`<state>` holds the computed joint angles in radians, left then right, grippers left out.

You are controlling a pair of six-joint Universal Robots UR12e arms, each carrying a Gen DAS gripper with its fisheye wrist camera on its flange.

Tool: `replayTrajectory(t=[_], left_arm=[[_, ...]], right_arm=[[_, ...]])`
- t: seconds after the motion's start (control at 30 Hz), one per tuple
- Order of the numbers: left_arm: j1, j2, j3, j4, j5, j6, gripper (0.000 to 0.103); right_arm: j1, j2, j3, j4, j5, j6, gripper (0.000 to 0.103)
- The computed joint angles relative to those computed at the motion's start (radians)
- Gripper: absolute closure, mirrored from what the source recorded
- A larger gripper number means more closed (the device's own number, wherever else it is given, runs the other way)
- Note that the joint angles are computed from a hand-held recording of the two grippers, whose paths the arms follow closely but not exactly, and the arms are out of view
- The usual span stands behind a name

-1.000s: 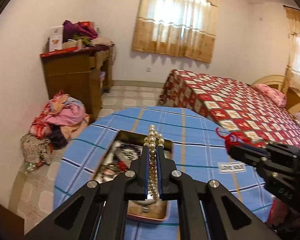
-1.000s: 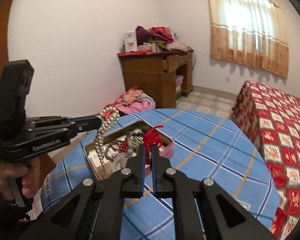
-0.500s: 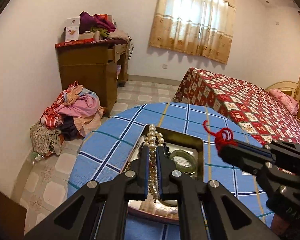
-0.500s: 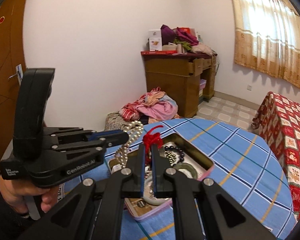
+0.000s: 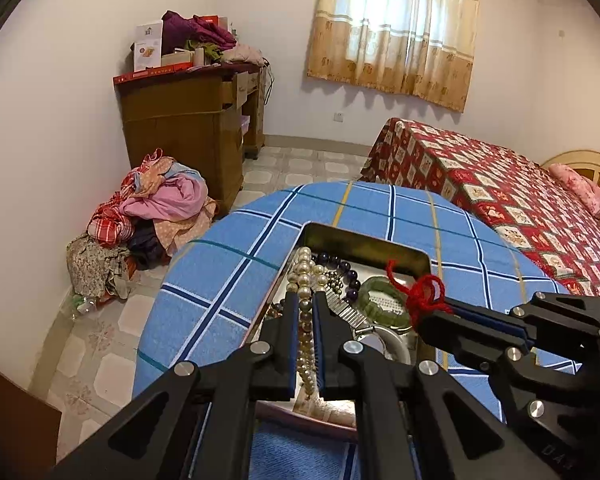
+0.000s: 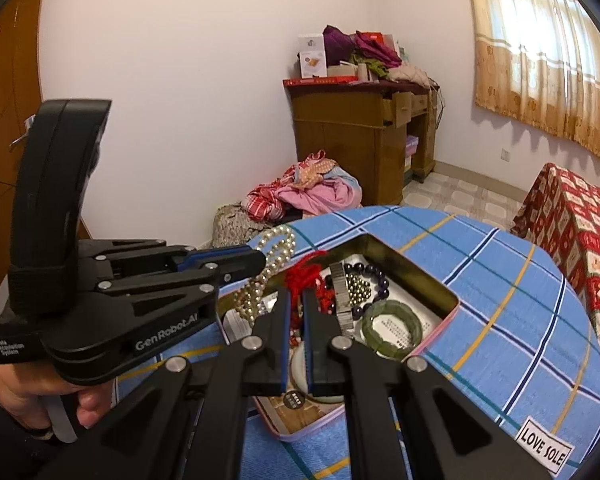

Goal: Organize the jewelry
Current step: 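Open both tools to release the items into the tin and withdraw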

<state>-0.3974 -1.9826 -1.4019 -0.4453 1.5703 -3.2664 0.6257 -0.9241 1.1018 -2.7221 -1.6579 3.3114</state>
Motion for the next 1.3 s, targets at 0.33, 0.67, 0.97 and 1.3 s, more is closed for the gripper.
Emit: replayTrajectory(t=[0.33, 0.67, 0.97, 1.3], left_arm=[[-0.001, -0.007, -0.004, -0.028, 0.007, 0.003, 0.097], [0.001, -0.012, -0.002, -0.05, 0.002, -0.001, 0.097], [0.005, -0.01, -0.005, -0.051, -0.032, -0.001, 0.09], [0.002, 0.023, -0.047, 0.043, 0.011, -0.029, 0.022]], right_arm=[[0.0, 0.009, -0.002, 0.039, 0.006, 0.017, 0.095], [-0.003, 0.016, -0.003, 0.061, 0.007, 0.028, 0.095], [-0.003, 0.023, -0.011, 0.099, -0.02, 0.039, 0.088], [0.006, -0.023, 0.056, 0.056, -0.088, 0.071, 0.049]])
